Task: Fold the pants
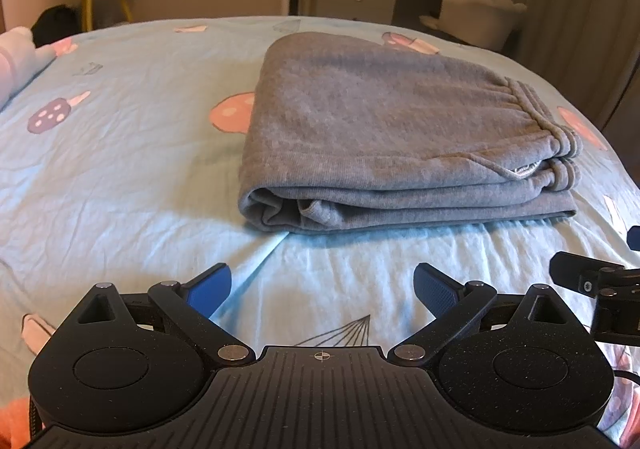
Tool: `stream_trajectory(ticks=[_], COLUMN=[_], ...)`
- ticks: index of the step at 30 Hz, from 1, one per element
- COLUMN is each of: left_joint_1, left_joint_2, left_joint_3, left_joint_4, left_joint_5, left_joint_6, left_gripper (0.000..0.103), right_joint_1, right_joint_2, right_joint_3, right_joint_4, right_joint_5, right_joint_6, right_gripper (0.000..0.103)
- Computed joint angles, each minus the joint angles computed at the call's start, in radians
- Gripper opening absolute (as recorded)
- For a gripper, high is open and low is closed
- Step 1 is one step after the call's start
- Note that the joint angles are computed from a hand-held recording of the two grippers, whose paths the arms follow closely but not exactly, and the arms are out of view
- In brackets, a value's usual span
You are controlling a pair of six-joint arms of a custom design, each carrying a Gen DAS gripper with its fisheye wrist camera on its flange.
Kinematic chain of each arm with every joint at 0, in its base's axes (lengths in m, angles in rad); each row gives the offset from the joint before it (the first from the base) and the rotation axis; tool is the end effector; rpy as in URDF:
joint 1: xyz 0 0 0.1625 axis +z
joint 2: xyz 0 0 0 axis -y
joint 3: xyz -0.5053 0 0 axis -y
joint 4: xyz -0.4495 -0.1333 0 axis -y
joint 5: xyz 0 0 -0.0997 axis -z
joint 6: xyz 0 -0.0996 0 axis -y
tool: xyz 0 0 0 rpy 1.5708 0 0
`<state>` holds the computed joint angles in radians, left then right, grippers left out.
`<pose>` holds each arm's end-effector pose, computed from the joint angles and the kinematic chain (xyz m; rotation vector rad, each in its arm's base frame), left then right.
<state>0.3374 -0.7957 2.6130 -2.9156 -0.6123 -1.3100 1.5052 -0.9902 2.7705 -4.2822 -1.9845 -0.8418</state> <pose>-0.2182 -0.3042 -0.0088 0.1956 2.2649 -0.9602 0.0723 -0.3218 0.1709 0.6339 -2.1793 0.8116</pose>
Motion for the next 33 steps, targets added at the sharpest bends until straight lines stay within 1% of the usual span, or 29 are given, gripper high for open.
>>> stream_trajectory(ticks=[12,22,33], left_joint_1=[-0.001,-0.005,-0.003], left_joint_2=[-0.004,-0.018,-0.024], left_joint_3=[-0.002,-0.004,-0.005], left_joint_4=[0.018,0.072,0.084], left_joint_5=[0.001,0.004,0.002], left_joint_6=[-0.011,-0.049,-0.055], left_gripper=[0.101,0.101,0.101], right_joint_1=[-0.002,-0.012,-0.016], right_joint_2=[-0.009,-0.018,-0.018], right_joint_3=[0.002,0.001,-0.001], right_joint_4=[0.007,0.021,0.028], right_joint_5=[0.009,0.017,0.02], right_joint_6=[-0.001,0.006,0.012], right_gripper=[0.099,0.099,0.099])
